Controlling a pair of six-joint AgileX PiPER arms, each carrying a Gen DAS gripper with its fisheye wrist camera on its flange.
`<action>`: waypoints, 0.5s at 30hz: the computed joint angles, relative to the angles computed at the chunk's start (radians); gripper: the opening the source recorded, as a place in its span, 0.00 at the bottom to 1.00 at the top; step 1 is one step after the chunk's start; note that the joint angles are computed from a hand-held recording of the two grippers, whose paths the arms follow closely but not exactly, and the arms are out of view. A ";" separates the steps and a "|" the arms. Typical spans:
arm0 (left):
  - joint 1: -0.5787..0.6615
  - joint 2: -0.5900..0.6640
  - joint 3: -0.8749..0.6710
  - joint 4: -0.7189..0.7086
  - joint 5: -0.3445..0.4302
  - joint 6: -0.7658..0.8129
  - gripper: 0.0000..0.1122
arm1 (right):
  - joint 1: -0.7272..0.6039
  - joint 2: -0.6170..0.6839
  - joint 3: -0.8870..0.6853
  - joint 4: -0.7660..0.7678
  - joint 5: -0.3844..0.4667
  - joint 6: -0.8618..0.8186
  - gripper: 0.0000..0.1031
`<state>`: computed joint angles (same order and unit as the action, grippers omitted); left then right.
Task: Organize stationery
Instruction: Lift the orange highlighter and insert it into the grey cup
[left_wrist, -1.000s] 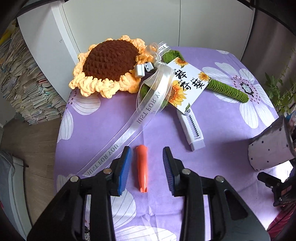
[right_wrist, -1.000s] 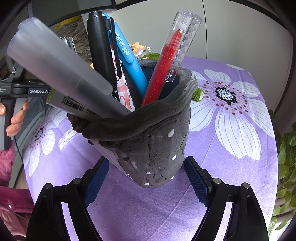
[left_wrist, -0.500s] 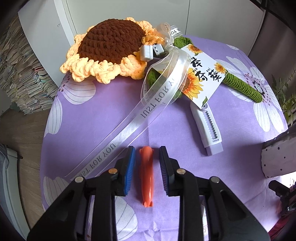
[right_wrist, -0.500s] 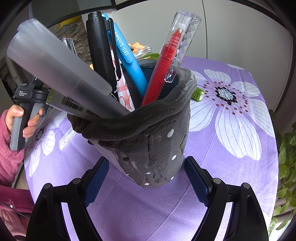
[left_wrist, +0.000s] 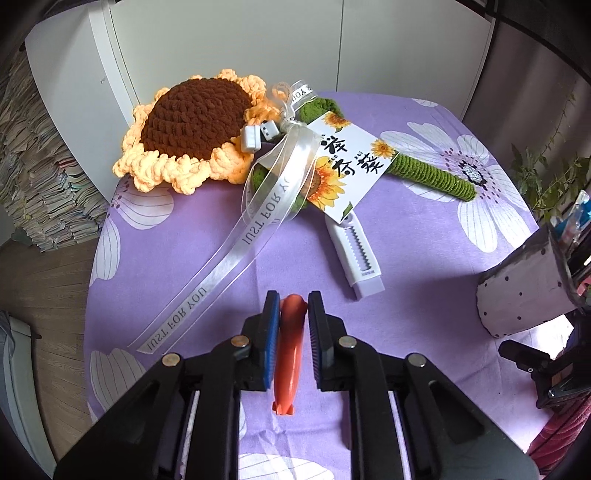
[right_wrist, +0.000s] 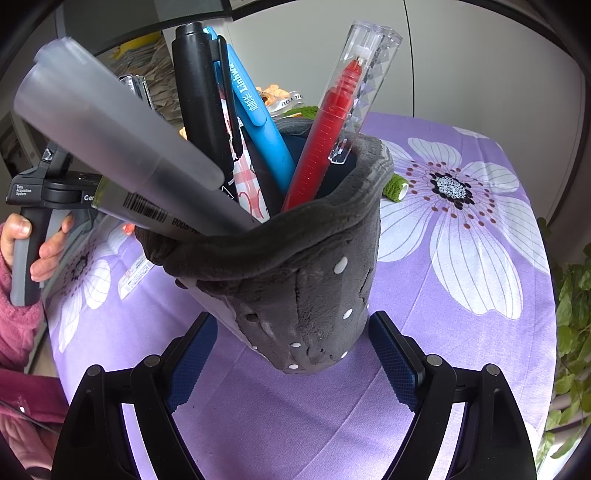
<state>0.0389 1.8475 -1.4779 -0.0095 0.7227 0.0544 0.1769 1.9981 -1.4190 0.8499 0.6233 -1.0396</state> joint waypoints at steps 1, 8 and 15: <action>-0.007 -0.022 0.012 -0.002 -0.008 0.005 0.12 | -0.002 0.001 -0.002 0.000 0.001 -0.001 0.82; -0.048 -0.155 0.063 -0.099 -0.044 0.109 0.12 | -0.002 0.001 -0.002 0.000 0.002 -0.001 0.82; -0.120 -0.240 0.021 -0.253 -0.014 0.229 0.12 | -0.002 0.000 -0.001 0.001 0.002 -0.002 0.82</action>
<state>-0.0809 1.6077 -1.4572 -0.2622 0.7089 0.2838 0.1745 1.9982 -1.4198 0.8505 0.6255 -1.0411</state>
